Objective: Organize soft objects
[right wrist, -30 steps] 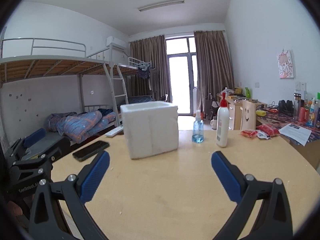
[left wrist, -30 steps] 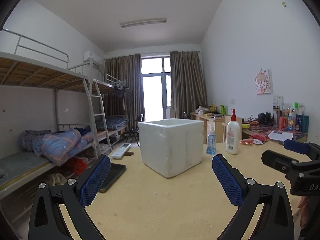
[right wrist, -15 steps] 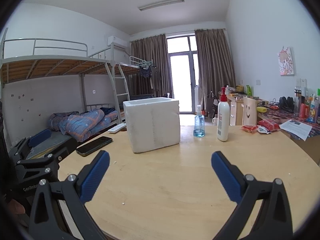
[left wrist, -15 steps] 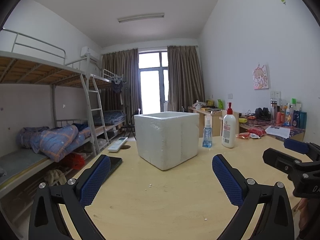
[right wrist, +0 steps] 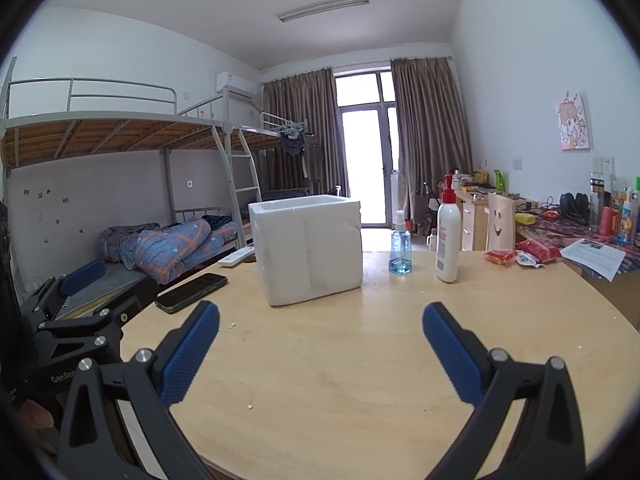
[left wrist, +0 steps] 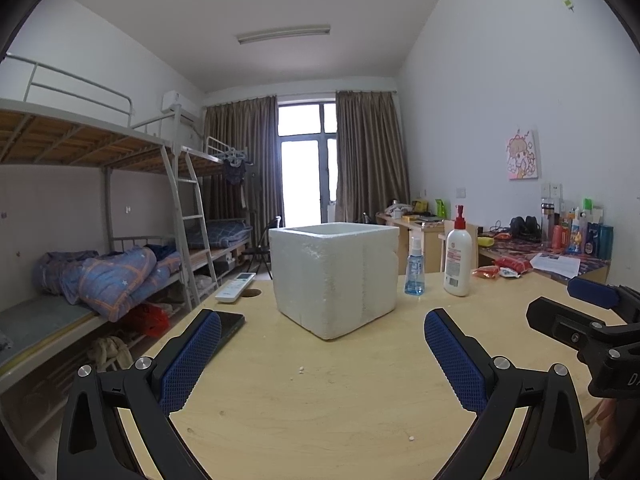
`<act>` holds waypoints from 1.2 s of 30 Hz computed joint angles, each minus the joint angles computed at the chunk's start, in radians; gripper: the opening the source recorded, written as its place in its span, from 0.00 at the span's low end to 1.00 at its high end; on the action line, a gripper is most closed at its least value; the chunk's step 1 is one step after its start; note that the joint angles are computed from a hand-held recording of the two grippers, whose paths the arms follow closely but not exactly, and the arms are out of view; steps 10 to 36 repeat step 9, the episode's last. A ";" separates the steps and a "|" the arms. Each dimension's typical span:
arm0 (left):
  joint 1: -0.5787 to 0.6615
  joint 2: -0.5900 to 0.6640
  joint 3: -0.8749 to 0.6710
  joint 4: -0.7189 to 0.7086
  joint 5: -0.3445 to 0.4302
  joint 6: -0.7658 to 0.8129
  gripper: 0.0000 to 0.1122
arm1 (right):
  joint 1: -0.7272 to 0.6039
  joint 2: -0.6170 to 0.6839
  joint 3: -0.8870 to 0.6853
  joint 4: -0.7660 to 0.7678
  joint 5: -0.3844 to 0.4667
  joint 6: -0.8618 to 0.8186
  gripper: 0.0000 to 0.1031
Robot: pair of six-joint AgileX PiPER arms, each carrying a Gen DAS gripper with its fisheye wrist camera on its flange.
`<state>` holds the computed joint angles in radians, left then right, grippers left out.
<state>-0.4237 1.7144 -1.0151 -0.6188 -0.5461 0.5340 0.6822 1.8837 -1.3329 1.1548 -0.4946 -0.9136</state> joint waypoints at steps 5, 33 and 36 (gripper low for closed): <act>0.003 -0.005 0.008 0.012 -0.002 -0.010 0.91 | 0.001 0.004 -0.009 0.017 0.004 -0.023 1.00; 0.005 -0.009 0.014 0.014 -0.009 -0.022 0.91 | 0.002 0.005 -0.007 0.016 -0.006 -0.021 1.00; 0.005 -0.009 0.014 0.014 -0.009 -0.022 0.91 | 0.002 0.005 -0.007 0.016 -0.006 -0.021 1.00</act>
